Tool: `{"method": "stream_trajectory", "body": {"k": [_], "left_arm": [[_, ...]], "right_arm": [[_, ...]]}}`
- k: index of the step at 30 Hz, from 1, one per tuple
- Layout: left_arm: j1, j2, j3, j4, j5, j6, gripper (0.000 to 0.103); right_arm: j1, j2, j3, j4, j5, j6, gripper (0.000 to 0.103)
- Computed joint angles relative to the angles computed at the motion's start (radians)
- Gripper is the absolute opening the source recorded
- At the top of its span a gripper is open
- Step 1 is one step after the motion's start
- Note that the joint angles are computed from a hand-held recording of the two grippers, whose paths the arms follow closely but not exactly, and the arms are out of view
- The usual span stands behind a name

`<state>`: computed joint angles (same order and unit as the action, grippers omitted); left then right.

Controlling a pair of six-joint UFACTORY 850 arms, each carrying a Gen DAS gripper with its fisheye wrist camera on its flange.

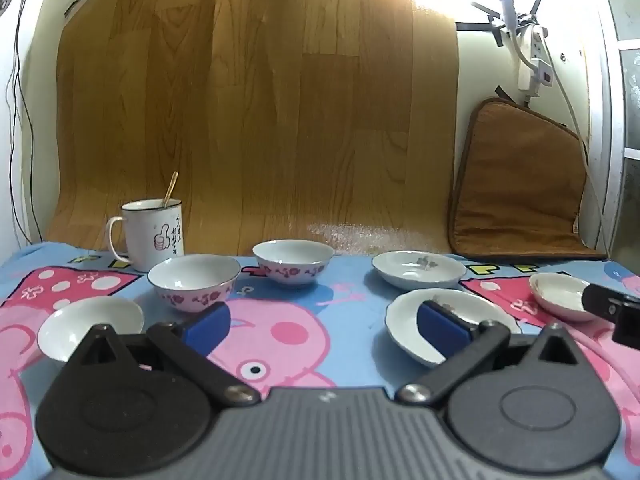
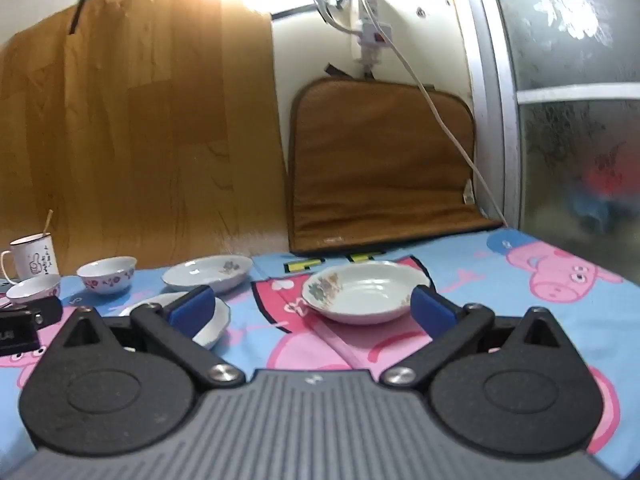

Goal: Organize plates and bowls

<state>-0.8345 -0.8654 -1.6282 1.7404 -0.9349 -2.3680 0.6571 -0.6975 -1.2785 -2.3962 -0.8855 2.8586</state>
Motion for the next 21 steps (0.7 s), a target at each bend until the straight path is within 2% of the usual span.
{"method": "stream_trajectory", "body": {"k": [4, 5, 13, 17, 21], "left_arm": [[0.005, 0.005, 0.006, -0.016, 0.016, -0.009, 0.103], [0.005, 0.005, 0.006, -0.018, 0.015, -0.008, 0.103], [0.004, 0.009, 0.006, -0.027, 0.016, 0.004, 0.103], [0.007, 0.014, 0.010, -0.035, 0.029, -0.002, 0.103], [0.011, 0.018, 0.015, -0.037, 0.039, -0.009, 0.103]], "right_arm": [[-0.018, 0.011, 0.019, -0.035, 0.023, 0.038, 0.103], [-0.007, 0.008, 0.018, -0.024, 0.002, 0.039, 0.103], [-0.033, 0.012, 0.013, -0.064, 0.085, 0.165, 0.103], [-0.048, 0.018, 0.032, -0.110, 0.085, 0.259, 0.103], [-0.044, 0.017, 0.034, -0.125, 0.076, 0.261, 0.103]]}}
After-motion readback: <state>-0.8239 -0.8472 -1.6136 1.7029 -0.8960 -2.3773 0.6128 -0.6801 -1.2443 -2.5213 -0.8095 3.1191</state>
